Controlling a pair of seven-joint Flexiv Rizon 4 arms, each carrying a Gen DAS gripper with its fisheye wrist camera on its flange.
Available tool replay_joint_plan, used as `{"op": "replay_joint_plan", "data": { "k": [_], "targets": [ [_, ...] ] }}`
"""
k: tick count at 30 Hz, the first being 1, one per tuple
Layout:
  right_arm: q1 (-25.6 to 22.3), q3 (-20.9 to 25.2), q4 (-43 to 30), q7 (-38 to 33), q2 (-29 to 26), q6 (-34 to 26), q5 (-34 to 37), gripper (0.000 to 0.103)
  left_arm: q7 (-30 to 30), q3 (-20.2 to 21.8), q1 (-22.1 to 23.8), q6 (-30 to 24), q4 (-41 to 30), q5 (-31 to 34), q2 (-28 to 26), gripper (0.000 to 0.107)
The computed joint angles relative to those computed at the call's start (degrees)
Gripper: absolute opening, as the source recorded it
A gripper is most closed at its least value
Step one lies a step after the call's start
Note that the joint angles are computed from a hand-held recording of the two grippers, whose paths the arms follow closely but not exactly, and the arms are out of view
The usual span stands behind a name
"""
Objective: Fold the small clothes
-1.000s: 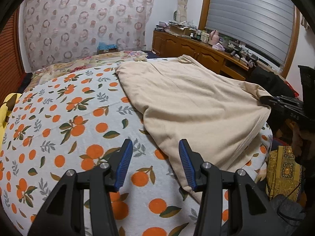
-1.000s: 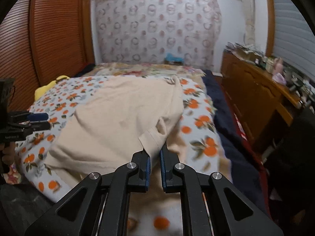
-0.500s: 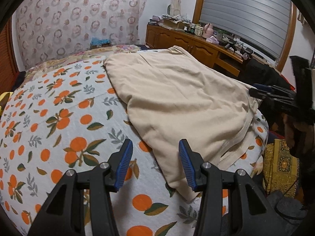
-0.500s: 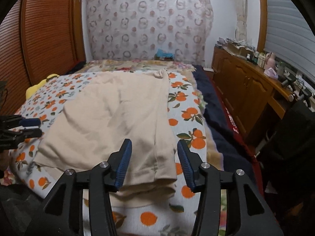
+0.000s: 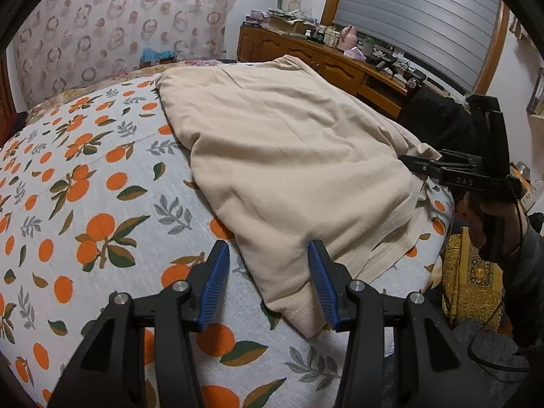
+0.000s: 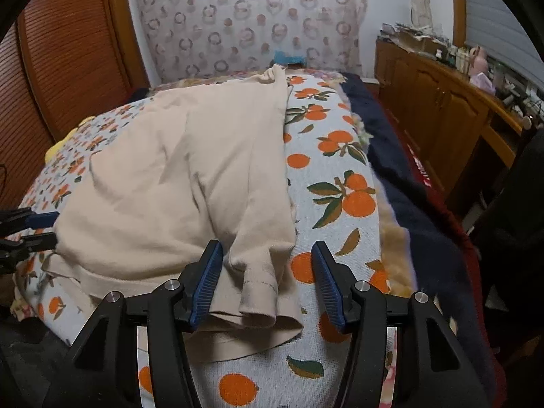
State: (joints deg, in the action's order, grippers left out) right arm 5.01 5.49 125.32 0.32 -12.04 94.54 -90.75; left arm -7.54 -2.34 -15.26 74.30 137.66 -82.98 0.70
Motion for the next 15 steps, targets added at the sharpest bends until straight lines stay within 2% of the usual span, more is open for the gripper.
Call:
{"op": "replay_joint_plan", "data": {
  "k": [5,6,9,10,12,15],
  "targets": [
    [2.91,0.01,2.31,-10.98,1.05,-2.18,11.09,0.056,0.76,-0.14,-0.12,0.32,-0.21,-0.90,-0.38,0.048],
    [3.63,-0.57,2.46,-11.29,1.15,-2.34,11.60,0.056,0.42,-0.06,-0.05,0.22,-0.12,-0.39,-0.23,0.048],
    [5.28,-2.54,2.66,-10.20,1.57,-3.03,11.00,0.065,0.93,-0.17,-0.16,0.61,-0.13,-0.71,-0.37,0.048],
    [5.42,-3.22,2.51,-8.47,1.62,-3.01,9.08,0.067,0.82,-0.19,-0.17,0.70,-0.19,-0.56,-0.37,0.048],
    [5.25,-3.02,2.39,-7.60,1.69,-3.64,7.73,0.067,1.17,-0.25,-0.28,0.98,-0.23,-0.89,-0.39,0.048],
    [5.37,-2.14,2.76,-9.50,1.79,-3.99,10.09,0.067,1.42,-0.19,-0.32,0.75,-0.22,-1.12,-0.32,0.047]
  ]
}}
